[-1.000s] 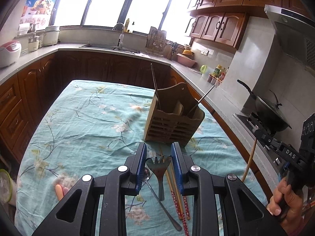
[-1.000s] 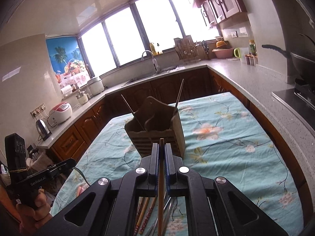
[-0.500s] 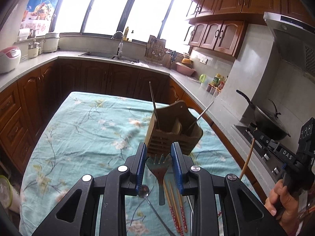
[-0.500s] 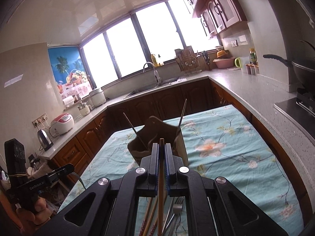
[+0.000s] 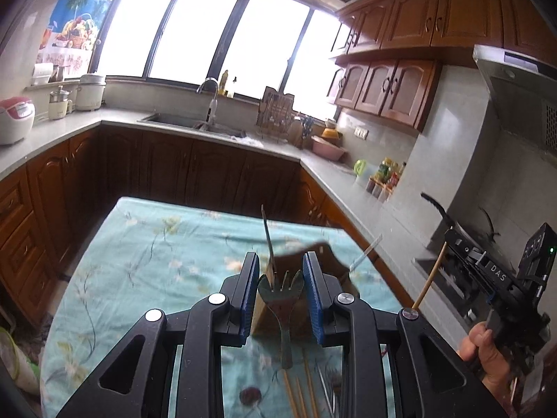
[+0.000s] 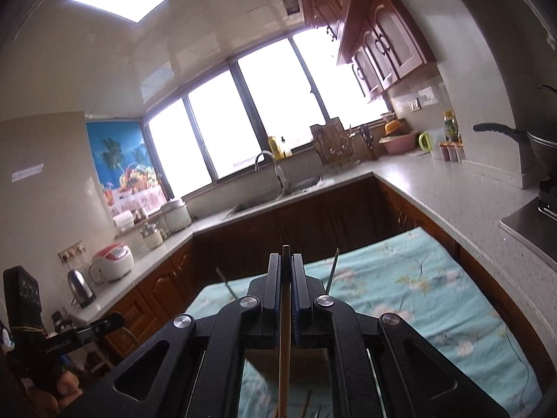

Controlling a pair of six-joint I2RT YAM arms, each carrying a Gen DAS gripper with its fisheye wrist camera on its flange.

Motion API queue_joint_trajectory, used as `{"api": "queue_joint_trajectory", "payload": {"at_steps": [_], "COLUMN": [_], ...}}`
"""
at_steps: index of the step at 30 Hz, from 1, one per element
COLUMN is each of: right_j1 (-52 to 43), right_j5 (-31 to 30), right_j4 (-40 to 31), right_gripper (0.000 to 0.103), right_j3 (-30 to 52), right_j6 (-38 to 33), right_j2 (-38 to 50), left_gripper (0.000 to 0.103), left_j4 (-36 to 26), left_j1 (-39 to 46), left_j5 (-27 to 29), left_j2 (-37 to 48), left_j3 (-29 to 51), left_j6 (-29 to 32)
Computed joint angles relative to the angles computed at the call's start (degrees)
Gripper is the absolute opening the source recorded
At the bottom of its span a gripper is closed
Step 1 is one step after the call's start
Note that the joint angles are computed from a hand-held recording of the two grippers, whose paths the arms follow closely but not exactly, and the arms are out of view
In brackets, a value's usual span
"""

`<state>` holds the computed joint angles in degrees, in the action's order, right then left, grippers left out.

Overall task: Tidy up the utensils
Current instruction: 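Lift the fork and chopstick and carry both over the wooden caddy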

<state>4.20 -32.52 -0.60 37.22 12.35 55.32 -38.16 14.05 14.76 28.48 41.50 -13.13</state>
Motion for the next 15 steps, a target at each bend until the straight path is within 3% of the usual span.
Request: {"api": "queue_joint_trajectory", "payload": {"at_steps": [5,15], "right_j1": [1.2,4.0], "right_j5": [2.6,8.8], "right_j4": [11.2,25.1], "right_gripper": [0.005,0.005], "right_j3": [2.7,7.2], "right_j6": [5.3,9.1], "right_j2": [7.2,19.7], "left_gripper": [0.024,0.024], "left_j4": [9.6,28.9], "left_j1": [-2.1,-7.0], "left_j5": [-2.9,-9.1], "left_j2": [6.8,21.4], "left_j3": [0.4,-3.1], "left_j6": [-2.5,-6.6]}}
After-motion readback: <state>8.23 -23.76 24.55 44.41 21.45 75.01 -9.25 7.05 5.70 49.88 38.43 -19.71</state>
